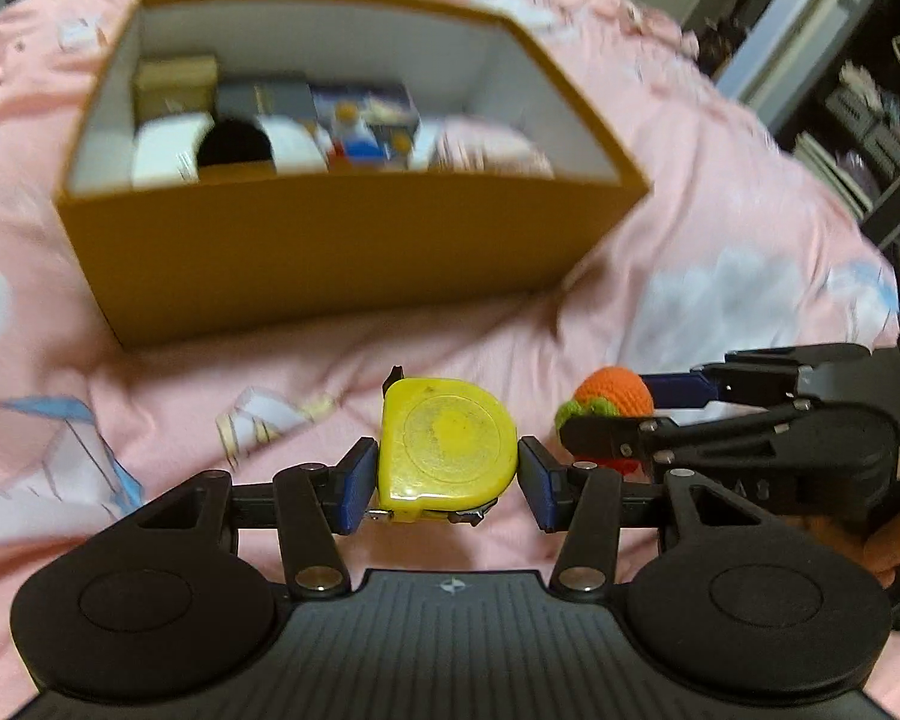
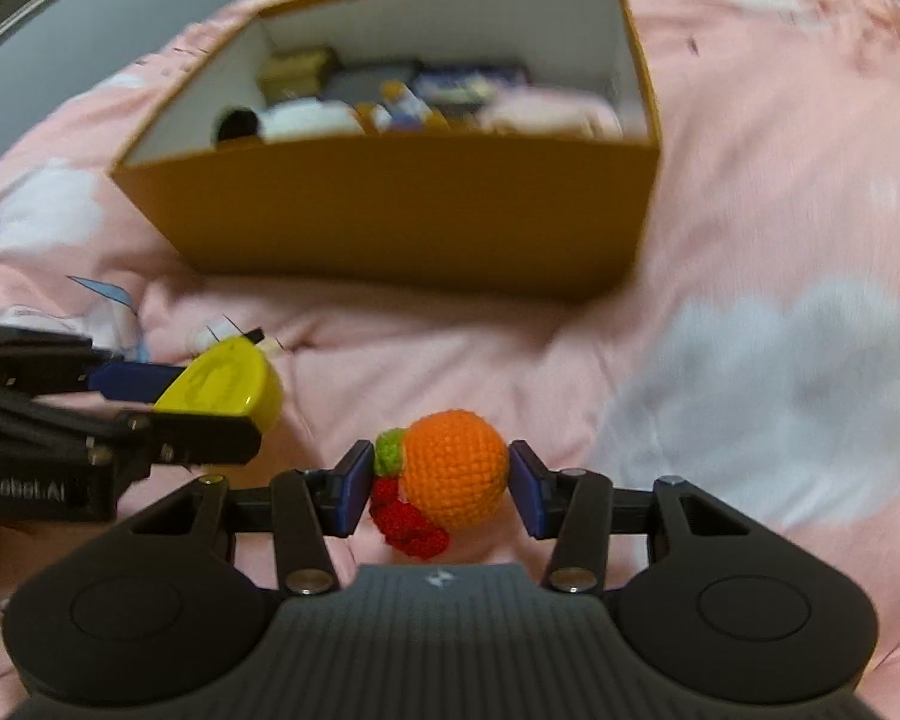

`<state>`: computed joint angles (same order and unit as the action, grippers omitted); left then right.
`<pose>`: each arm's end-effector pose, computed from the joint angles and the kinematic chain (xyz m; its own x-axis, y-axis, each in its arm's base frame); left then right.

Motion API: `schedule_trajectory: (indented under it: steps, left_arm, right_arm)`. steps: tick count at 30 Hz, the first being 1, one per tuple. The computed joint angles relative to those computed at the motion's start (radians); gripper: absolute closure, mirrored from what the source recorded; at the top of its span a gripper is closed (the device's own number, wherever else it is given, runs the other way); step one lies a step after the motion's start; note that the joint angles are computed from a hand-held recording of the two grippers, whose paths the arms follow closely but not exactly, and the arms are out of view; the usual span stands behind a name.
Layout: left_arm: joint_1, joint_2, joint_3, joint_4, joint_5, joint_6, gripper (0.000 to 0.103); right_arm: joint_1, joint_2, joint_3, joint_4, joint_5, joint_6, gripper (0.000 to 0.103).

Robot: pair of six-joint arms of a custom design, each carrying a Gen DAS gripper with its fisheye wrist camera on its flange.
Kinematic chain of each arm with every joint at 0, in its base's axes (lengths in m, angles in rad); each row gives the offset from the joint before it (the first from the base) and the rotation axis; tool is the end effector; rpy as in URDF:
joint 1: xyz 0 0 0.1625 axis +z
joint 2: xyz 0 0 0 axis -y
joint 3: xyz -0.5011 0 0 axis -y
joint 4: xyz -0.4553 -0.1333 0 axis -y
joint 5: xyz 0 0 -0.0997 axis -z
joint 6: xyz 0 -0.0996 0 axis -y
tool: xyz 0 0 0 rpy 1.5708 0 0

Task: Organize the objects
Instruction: 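Grasp the yellow tape measure with the left gripper while the right gripper grasps the crocheted orange toy, then lift both items and carry them over the orange box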

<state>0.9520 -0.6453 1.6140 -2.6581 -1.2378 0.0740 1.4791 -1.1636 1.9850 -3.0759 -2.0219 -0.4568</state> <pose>-0.3106 -0.7221 0.0070 -0.7475 0.5751 -0.3324 0.6330 0.7684 -0.0940 0.0307 -0.6480 0.2828 -0.8130 -0.0204 0.5819 -0.3205 0.8501 -0.4178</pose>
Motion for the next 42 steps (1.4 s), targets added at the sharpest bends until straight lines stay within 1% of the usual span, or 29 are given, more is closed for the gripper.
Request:
schedule_trajectory:
  steps: [5,7,13,17,20,22,27,30,34,39,42]
  left_arm:
    - [-0.013,0.006,-0.027,-0.092,-0.032,0.01,0.045]
    - [-0.02,0.018,-0.052,-0.121,-0.032,0.014,0.045]
    - [-0.03,0.078,-0.175,-0.138,-0.019,0.004,0.045]
    - [-0.025,0.132,-0.268,-0.136,-0.027,-0.009,0.045]
    - [-0.016,0.183,-0.349,-0.12,-0.029,-0.012,0.045]
    - [-0.01,0.202,-0.381,-0.108,-0.02,-0.016,0.045]
    - [0.007,0.27,-0.485,-0.045,0.0,-0.025,0.045]
    - [0.016,0.306,-0.542,-0.002,0.007,-0.029,0.045]
    - [0.028,0.345,-0.605,0.055,-0.001,-0.04,0.045]
    - [0.038,0.385,-0.666,0.089,-0.005,-0.035,0.045]
    - [0.043,0.407,-0.703,0.111,-0.008,-0.036,0.045]
  right_arm:
    - [0.033,-0.012,-0.023,-0.043,0.018,-0.121,0.053]
    - [0.049,-0.017,-0.042,-0.049,0.025,-0.185,0.053]
    - [0.088,0.004,-0.126,-0.094,0.031,-0.379,0.053]
    - [0.096,0.053,-0.207,-0.12,0.019,-0.488,0.053]
    - [0.093,0.092,-0.274,-0.105,0.005,-0.535,0.053]
    - [0.089,0.128,-0.324,-0.099,-0.009,-0.571,0.053]
    - [0.071,0.208,-0.433,-0.072,-0.036,-0.624,0.053]
    - [0.062,0.25,-0.483,-0.054,-0.056,-0.675,0.053]
    - [0.05,0.296,-0.542,-0.03,-0.08,-0.714,0.053]
    - [0.038,0.349,-0.608,-0.043,-0.107,-0.774,0.053]
    - [0.032,0.365,-0.629,-0.031,-0.112,-0.793,0.053]
